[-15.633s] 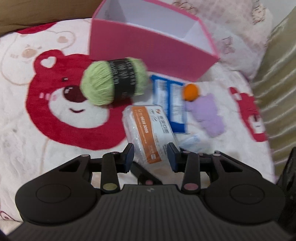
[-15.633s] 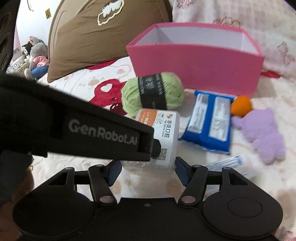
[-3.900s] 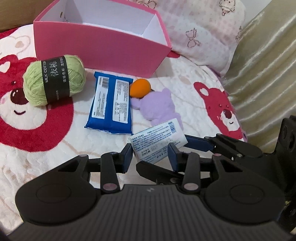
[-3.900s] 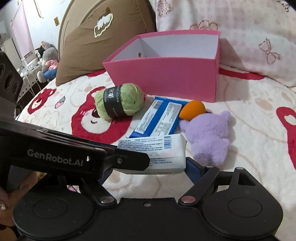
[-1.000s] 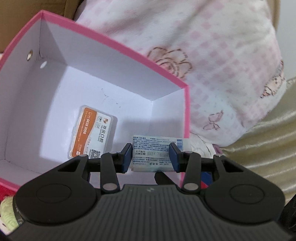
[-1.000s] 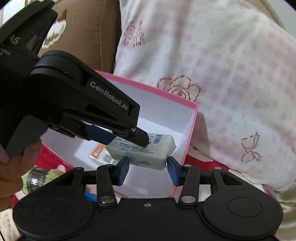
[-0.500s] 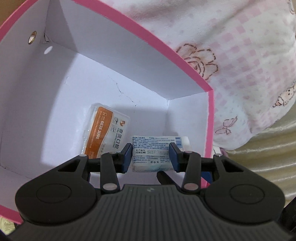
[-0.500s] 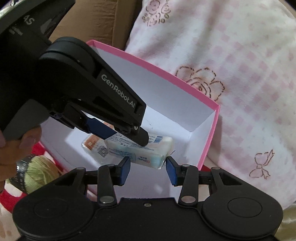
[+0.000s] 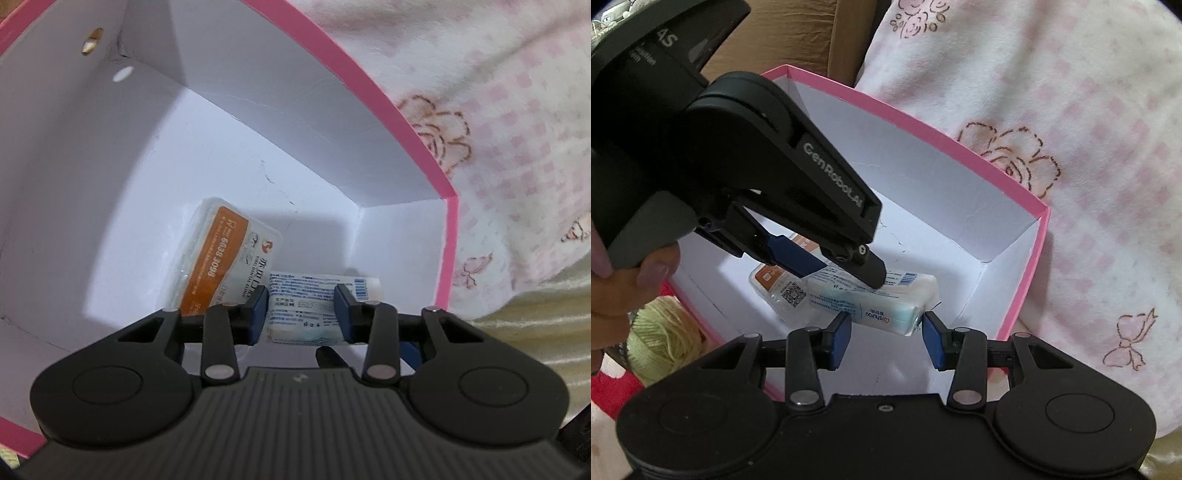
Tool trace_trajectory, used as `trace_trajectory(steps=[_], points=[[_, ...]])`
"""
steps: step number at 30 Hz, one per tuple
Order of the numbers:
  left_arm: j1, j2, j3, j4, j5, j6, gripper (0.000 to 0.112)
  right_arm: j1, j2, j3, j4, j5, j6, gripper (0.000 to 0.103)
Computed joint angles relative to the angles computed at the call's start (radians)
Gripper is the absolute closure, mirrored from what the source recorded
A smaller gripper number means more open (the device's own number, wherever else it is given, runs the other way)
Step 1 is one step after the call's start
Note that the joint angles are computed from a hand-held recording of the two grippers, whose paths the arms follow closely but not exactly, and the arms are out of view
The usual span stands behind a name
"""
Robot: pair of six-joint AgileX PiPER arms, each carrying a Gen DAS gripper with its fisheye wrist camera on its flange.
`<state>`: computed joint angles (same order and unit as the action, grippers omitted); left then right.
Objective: Organize objects
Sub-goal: 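Lower the held box into the pink box and open the left gripper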
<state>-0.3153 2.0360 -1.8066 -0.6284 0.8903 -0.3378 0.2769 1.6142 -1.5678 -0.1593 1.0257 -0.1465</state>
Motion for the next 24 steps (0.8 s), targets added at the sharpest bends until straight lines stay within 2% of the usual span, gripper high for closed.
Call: trace_trajectory(steps=[3,6,14,18,20,21,22,24], points=[[-0.007,-0.028,0.028,0.058,-0.022,-0.048,0.083,-0.004,0.025,-0.025,0.018,0.014,0.003,0.056],[0.004,-0.03,0.04,0.05,-0.029,-0.037,0.084,0.006,0.049,-0.048,0.025,0.021,0.017,0.055],[-0.046,0.021,-0.071,0.193,-0.008,-0.102,0.084,0.016,0.111,-0.106,-0.027,0.058,0.05,0.057],[-0.058,0.035,-0.093,0.221,0.004,-0.121,0.084,0.048,0.144,-0.154,-0.082,0.117,0.091,0.056],[-0.058,0.028,-0.077,0.216,-0.011,-0.11,0.084,0.067,0.14,-0.149,-0.111,0.122,0.102,0.047],[-0.061,0.023,-0.068,0.223,-0.02,-0.109,0.084,0.075,0.131,-0.135,-0.126,0.11,0.105,0.033],[-0.068,0.018,-0.066,0.245,-0.025,-0.107,0.084,0.081,0.116,-0.11,-0.141,0.085,0.108,0.026],[-0.09,0.016,-0.081,0.321,-0.016,-0.129,0.084,0.08,0.095,-0.071,-0.158,0.046,0.108,0.026]])
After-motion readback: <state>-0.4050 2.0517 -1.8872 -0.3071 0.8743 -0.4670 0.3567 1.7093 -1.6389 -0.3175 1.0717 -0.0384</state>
